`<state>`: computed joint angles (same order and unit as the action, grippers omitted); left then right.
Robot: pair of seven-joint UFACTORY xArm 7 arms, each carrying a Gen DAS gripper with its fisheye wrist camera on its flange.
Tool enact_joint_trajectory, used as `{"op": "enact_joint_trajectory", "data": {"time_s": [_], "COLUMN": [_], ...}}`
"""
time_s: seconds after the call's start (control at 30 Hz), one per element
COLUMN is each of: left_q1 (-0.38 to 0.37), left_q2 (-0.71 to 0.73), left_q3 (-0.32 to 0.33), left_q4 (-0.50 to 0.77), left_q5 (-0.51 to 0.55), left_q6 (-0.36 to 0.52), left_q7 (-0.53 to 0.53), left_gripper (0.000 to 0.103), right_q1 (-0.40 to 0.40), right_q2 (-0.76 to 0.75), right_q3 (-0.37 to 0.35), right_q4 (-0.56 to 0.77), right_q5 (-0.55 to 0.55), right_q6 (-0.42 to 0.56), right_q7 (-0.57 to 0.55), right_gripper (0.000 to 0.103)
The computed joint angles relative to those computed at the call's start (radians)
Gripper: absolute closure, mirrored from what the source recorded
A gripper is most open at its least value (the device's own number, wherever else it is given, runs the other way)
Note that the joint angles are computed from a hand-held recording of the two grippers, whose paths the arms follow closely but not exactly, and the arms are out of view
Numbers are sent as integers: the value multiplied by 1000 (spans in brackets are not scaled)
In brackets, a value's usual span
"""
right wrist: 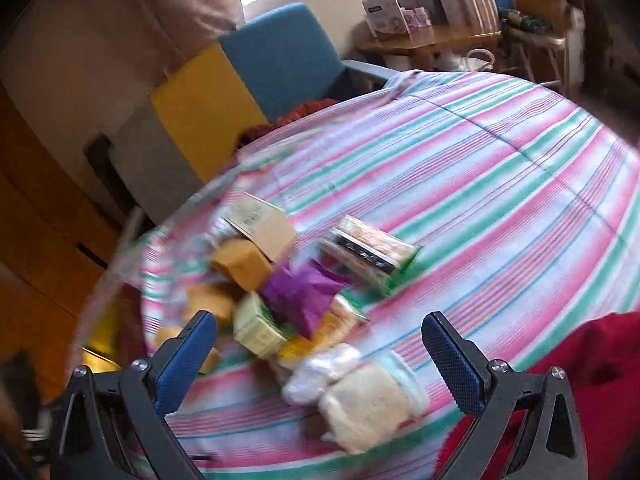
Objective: Organize objects
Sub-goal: 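Grasp the tan cylindrical sponge with the left gripper, then carry the sponge over the gold tray with the left gripper while the right gripper grasps the beige knit sock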
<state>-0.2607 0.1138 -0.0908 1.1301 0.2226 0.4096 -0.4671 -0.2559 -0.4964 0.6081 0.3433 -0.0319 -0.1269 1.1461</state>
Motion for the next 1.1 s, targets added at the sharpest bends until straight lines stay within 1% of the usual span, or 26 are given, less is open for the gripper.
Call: {"op": "enact_joint_trajectory", "data": {"time_s": [0.03, 0.1, 0.13, 0.17, 0.27, 0.37, 0.4, 0.43, 0.47, 0.5, 0.57, 0.63, 0.7, 0.77, 0.8, 0.87, 0.9, 0.97, 1.0, 1.03, 1.07, 1.1], "left_q1": [-1, -14, -24, -30, -30, -18, -22, -21, -14, -26, -7, -33, -24, -24, -24, -16, -13, -7, -6, -4, -3, -2], "left_q2": [35, 107, 129, 155, 222, 280, 295, 306, 308, 295, 255, 206, 155, 102, 69, 23, -5, -52, -80, -96, -114, -135], "left_q3": [-2, 4, 15, 21, 25, 15, 21, 19, 10, 22, -6, 14, -5, -13, -18, -33, -38, -42, -43, -42, -42, -41], "left_q4": [34, 110, 133, 164, 242, 309, 323, 331, 330, 308, 248, 181, 115, 48, 9, -41, -73, -127, -155, -172, -192, -213], "left_q5": [8, 38, 57, 64, 41, -20, -24, -37, -61, -53, -103, -78, -114, -133, -146, -188, -206, -235, -249, -263, -281, -299], "left_q6": [3, 21, 18, 29, 67, 118, 134, 142, 143, 117, 59, 5, -30, -67, -82, -93, -105, -125, -132, -140, -152, -162], "left_q7": [20, 42, 39, 46, 102, 162, 168, 182, 199, 183, 225, 199, 208, 201, 197, 209, 216, 233, 239, 245, 253, 259], "left_gripper": [4, 0, 0, 0, 0, 1, 11, 39, 38, 39, 39, 39, 39, 39, 39, 39, 38, 38, 38, 38, 38, 38], "right_q1": [-7, 4, -13, -15, -9, 4, 14, 29, 43, 55, 84, 112, 149, 188, 225, 382, 471, 608, 653, 665, 641, 614], "right_q2": [3, 12, 7, 9, 23, 43, 49, 57, 65, 71, 84, 97, 113, 130, 145, 189, 207, 240, 260, 282, 298, 316], "right_q3": [8, 2, 24, 27, 25, 13, 5, -10, -23, -35, -61, -87, -125, -167, -209, -379, -472, -605, -644, -654, -631, -600], "right_q4": [3, -4, -4, -5, -9, -19, -21, -23, -24, -25, -23, -16, -3, 16, 31, 69, 89, 140, 177, 218, 252, 293], "right_q5": [0, 3, 11, 18, 47, 80, 92, 101, 110, 120, 137, 153, 158, 155, 147, 142, 156, 218, 259, 270, 239, 178], "right_q6": [-3, -43, -50, -56, -82, -116, -122, -131, -136, -138, -139, -127, -100, -53, -17, 68, 111, 212, 283, 365, 433, 514], "right_q7": [3, -4, -6, -12, -31, -58, -67, -77, -86, -96, -115, -136, -160, -176, -184, -220, -256, -362, -437, -490, -502, -499], "right_gripper": [0, 0, 0, 0, 0, 0, 0, 0, 0, 0, 0, 0, 0, 0, 0, 0, 0, 0, 0, 0, 0, 0]}}
